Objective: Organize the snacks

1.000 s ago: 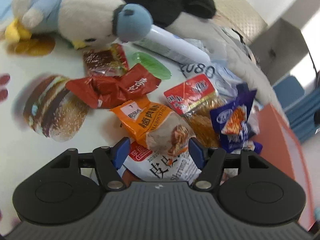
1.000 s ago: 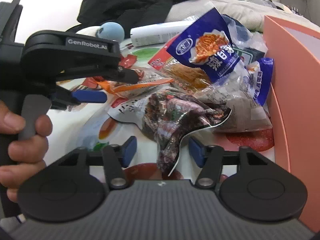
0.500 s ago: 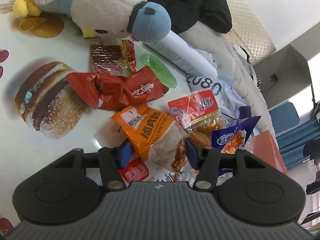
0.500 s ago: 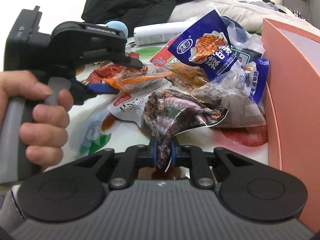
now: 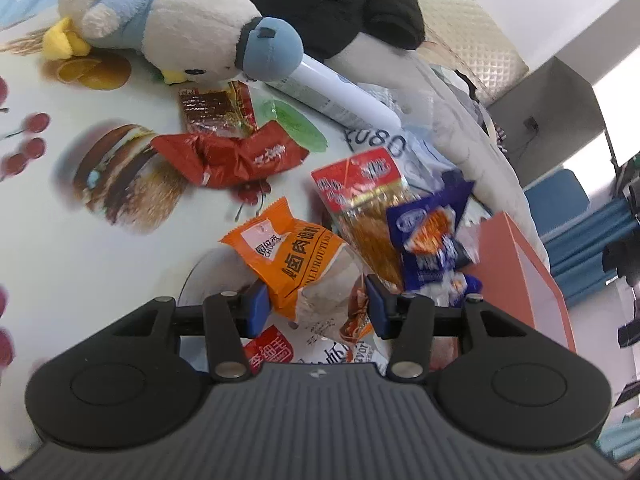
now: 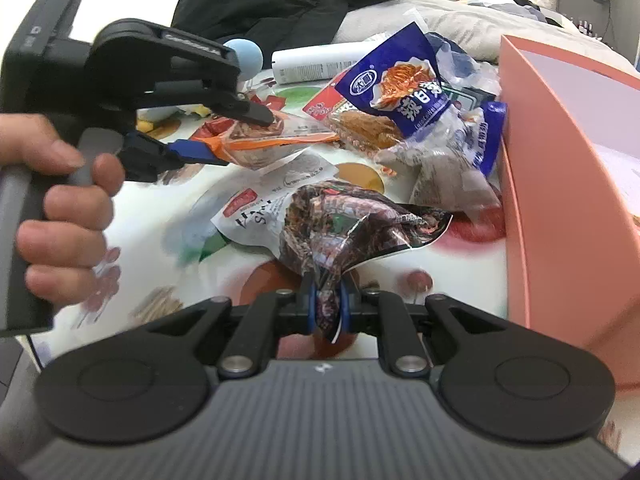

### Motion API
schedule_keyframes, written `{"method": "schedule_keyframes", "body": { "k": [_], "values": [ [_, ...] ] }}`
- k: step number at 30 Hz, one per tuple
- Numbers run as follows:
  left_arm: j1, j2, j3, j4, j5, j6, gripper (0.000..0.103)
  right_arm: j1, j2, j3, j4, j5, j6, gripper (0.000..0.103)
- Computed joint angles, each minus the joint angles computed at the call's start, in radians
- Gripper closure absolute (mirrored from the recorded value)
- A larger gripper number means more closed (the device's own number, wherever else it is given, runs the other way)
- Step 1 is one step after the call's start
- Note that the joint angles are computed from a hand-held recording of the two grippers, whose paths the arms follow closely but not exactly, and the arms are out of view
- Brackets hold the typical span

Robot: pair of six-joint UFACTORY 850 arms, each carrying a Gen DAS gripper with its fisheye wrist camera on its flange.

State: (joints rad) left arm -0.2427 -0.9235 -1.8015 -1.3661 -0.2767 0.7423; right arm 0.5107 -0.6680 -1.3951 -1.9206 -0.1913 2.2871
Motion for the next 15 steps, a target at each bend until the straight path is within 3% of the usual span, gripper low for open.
{"method": "schedule_keyframes", "body": {
  "k": [15],
  "values": [
    [0.002,0.323,0.472,-0.533,0.039,0.629,0.049,0.088,0.161,0.202,-0.004,-0.109,0.102,0.089]
  ]
}}
